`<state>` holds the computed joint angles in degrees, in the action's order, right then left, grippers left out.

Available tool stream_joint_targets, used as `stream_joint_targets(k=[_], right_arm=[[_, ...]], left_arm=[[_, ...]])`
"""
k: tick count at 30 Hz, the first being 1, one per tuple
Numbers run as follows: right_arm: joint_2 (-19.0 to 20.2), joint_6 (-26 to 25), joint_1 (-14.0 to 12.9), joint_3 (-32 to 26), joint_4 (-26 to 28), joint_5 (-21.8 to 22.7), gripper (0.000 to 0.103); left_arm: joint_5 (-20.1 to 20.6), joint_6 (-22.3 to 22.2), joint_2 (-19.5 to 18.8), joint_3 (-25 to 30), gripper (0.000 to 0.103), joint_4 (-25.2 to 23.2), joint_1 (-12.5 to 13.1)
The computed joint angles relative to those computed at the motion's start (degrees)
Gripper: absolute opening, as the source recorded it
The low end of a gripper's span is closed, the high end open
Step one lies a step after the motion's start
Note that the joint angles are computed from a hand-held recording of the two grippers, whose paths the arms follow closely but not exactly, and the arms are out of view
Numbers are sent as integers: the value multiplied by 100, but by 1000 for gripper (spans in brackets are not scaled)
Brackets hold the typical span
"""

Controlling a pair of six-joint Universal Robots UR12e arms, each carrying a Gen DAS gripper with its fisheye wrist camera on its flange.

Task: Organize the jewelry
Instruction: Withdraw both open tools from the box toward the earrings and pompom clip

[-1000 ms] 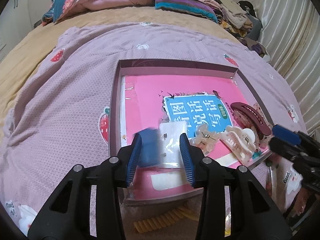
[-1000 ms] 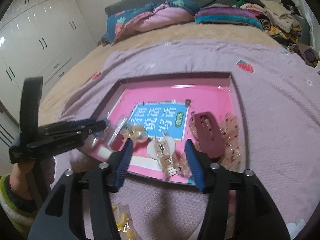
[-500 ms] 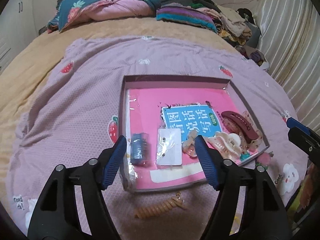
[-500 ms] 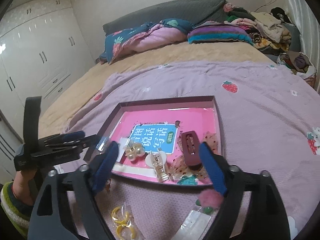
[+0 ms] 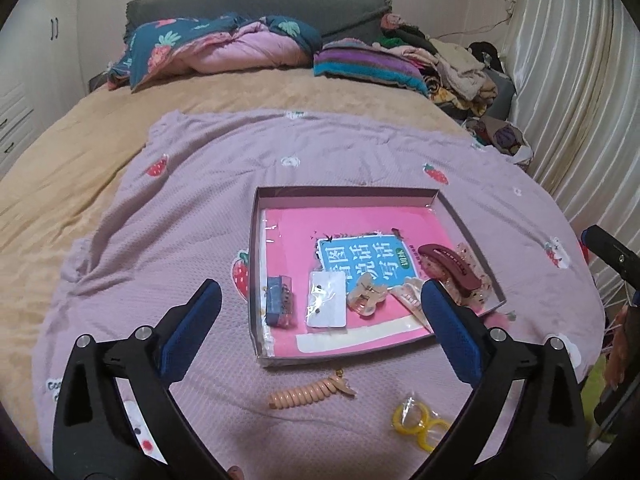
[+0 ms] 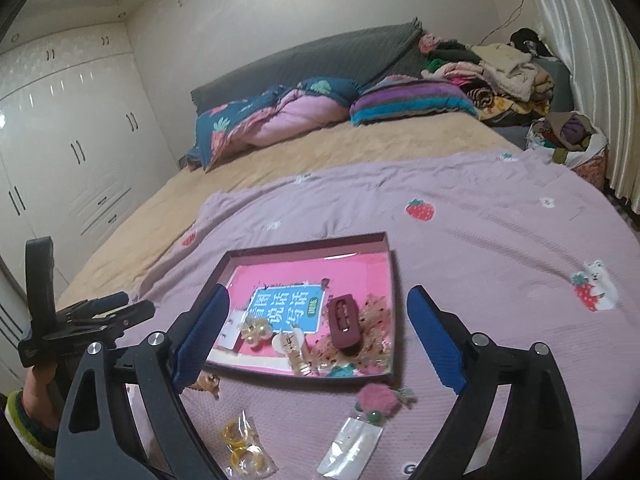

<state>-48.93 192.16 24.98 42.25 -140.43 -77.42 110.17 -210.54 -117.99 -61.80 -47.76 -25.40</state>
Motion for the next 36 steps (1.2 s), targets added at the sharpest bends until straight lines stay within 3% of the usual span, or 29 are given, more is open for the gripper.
stream_joint_targets(k=[13, 36], right_arm=[[-407, -63, -39, 643, -476, -5, 90], [-905, -221, -50, 1482, -757, 39, 90]], left_arm=[[232, -8, 188, -213, 93, 218, -183], [399, -89, 390, -608, 93, 238, -437]])
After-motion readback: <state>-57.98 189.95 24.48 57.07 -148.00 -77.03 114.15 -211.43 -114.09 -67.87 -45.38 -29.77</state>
